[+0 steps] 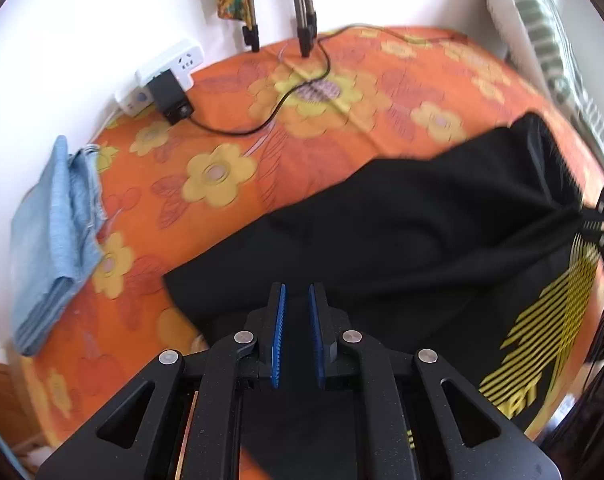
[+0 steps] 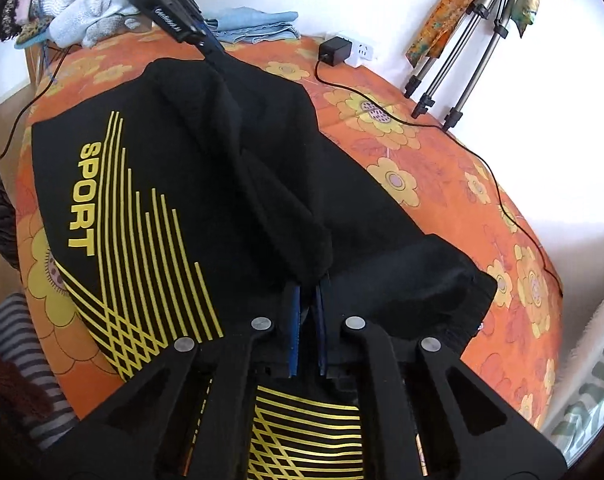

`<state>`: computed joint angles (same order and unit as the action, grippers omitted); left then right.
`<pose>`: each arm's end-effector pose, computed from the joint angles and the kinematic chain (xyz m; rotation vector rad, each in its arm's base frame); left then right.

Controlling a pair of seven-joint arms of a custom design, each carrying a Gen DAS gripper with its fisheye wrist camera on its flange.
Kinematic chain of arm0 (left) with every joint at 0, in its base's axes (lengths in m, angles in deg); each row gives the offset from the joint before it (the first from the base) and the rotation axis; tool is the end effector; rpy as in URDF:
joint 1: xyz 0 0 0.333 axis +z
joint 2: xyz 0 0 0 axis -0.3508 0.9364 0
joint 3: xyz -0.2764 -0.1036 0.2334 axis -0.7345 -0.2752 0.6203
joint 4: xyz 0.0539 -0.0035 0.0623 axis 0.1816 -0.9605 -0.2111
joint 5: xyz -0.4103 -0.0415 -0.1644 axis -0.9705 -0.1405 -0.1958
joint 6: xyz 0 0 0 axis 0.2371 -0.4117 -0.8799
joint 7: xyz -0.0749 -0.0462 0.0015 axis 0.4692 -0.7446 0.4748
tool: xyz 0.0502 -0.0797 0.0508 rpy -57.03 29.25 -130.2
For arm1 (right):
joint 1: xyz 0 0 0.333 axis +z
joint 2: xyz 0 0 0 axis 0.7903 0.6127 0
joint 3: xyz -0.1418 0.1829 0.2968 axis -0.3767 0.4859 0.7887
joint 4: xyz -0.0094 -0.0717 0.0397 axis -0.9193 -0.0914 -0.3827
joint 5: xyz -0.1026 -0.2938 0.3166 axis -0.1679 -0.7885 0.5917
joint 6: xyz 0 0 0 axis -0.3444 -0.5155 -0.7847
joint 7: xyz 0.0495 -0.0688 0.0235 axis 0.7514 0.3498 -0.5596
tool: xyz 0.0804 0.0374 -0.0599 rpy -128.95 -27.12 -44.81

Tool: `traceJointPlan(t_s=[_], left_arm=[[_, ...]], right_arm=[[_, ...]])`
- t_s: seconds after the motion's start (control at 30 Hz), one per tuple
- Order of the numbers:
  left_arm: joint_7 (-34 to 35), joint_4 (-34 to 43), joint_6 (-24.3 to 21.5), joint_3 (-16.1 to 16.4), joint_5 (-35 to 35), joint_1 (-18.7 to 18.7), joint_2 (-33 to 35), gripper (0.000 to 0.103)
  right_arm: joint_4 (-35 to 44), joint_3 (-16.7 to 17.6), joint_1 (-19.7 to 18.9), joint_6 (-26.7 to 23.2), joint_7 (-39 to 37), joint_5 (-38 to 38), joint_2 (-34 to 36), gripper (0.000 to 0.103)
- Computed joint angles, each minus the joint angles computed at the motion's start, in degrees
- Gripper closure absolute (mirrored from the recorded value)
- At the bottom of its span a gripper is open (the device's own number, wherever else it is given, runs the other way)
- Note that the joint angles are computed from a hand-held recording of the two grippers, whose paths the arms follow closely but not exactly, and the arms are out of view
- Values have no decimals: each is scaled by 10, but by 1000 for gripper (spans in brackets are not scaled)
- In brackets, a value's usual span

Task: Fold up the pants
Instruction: 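Carry the waistband over the legs with both tools, folding the pants in half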

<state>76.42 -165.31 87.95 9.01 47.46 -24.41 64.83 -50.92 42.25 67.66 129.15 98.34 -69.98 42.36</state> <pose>0.6757 -0.1187 0.4194 -1.4519 2.4240 -0.4623 0.5573 0.2216 0.3995 -2.4872 1.0103 -0.6946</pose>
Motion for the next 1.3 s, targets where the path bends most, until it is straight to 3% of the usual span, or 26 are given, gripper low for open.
traceJointPlan(t_s=[0.03, 0.1, 0.13, 0.37, 0.67, 0.73, 0.8, 0.87, 1.0, 1.17, 1.3], left_arm=[[1, 3, -9, 3, 5, 2, 1, 84], [14, 5, -12, -1, -18, 13, 2, 46], [28, 6, -12, -5, -45, 24, 3, 42], [25, 30, -51, -12, -129, 44, 34, 41], [39, 9, 1, -13, -128, 34, 40, 41], [39, 3, 15, -13, -128, 33, 40, 46], [40, -2, 26, -11, -117, 29, 38, 83], [52, -9, 32, -16, -125, 33, 32, 96], [64, -40, 68, -18, -135, 34, 8, 99], [95, -77, 108, -30, -204, 49, -38, 100], [140, -113, 138, -35, -260, 47, -86, 100]], right_arm=[[0, 2, -1, -2, -7, 6, 0, 96], [-2, 3, -2, -4, -13, 11, 0, 96], [-1, 5, -3, -6, -19, 18, 1, 97], [-3, 7, -10, -12, -39, 48, 7, 97], [11, 9, -10, -19, -58, 72, 23, 97], [13, 7, -8, -21, -53, 65, 26, 97], [14, 3, -5, -21, -41, 52, 27, 97], [14, 1, -3, -21, -33, 42, 28, 97], [14, -10, 7, -18, 5, 2, 26, 97], [16, -39, 26, -13, 121, -108, 17, 98], [12, -42, 21, 3, 197, -173, -5, 99]])
